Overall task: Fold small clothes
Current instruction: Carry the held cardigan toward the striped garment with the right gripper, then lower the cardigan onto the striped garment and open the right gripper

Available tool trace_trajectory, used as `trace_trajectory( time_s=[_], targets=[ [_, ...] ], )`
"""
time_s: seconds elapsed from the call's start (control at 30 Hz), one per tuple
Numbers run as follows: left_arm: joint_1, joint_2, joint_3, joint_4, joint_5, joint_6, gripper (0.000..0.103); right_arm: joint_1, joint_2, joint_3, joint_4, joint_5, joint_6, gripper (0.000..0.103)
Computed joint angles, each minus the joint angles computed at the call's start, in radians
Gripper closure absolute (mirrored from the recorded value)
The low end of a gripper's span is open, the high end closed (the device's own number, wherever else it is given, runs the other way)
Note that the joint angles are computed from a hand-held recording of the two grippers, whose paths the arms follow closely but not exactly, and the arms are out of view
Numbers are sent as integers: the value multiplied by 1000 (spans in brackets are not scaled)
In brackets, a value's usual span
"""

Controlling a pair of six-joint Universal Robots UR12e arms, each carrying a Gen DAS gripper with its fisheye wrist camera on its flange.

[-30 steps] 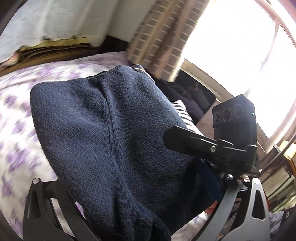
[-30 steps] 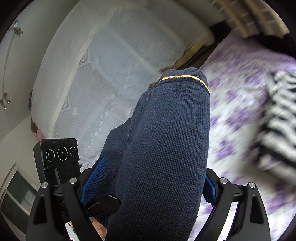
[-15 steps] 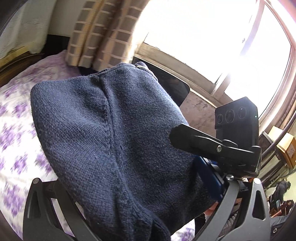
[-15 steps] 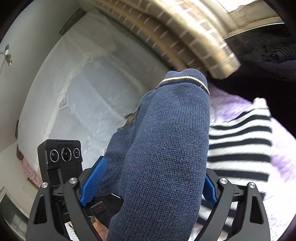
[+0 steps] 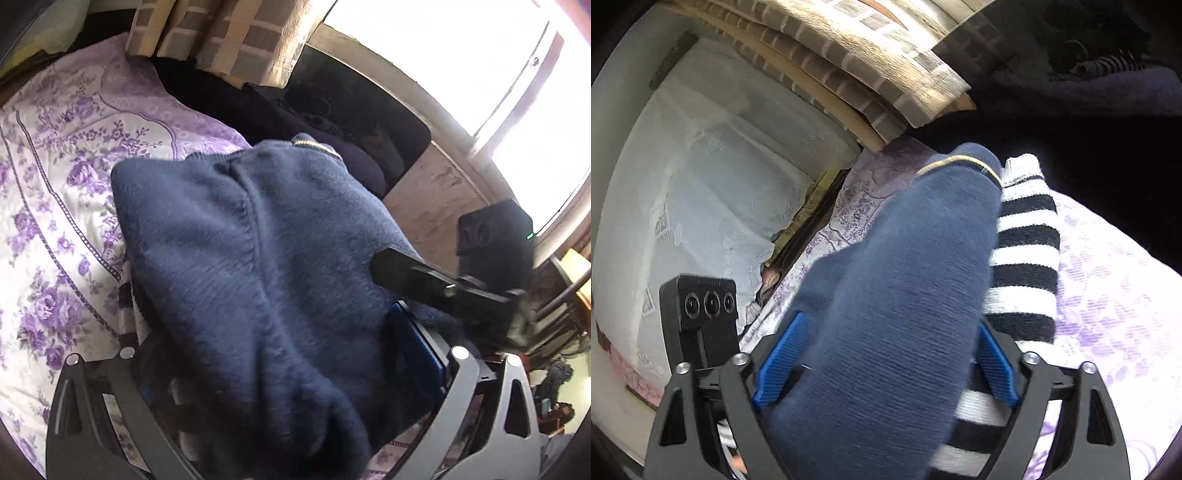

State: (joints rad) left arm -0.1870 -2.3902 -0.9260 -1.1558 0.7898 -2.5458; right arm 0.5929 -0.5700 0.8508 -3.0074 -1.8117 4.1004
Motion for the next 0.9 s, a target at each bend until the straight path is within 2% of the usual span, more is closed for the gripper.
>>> trace_trajectory(
  time_s=[0.1,0.2,0.33,0.4,0.47,0.53,0.6,0.67,0.7,0.77,0.9],
  targets=[
    [1,4,-5,-1,9,26,4,-5,-3,17,-35,11,10,19],
    [2,10,-9,9,18,1,4,-3,-3,17,-35,1,19,19],
    [22,67,-104,188,53,-26,5,13,-37,54,-15,-70,59,16],
    [36,77,-117,233,48,-50,5,24,-52,62,-24,-140,32,16],
    [40,71,-102,257,57,-86,5,28,-54,45,-48,-165,-17,16],
    [34,65,-90,278,92,-110,5,24,-45,7,-43,-141,-62,13],
    [19,54,-75,300,163,-135,5,19,-17,-74,6,-109,-106,12],
    [-2,34,-51,288,262,-146,4,12,19,-153,61,-67,-139,12],
    [-5,25,-42,263,277,-141,4,8,34,-185,91,-50,-141,12],
    [-1,4,-26,225,260,-165,4,-3,60,-231,172,3,-97,11],
    [22,-30,14,133,160,-185,4,-1,60,-211,165,-11,-103,13]
  ],
)
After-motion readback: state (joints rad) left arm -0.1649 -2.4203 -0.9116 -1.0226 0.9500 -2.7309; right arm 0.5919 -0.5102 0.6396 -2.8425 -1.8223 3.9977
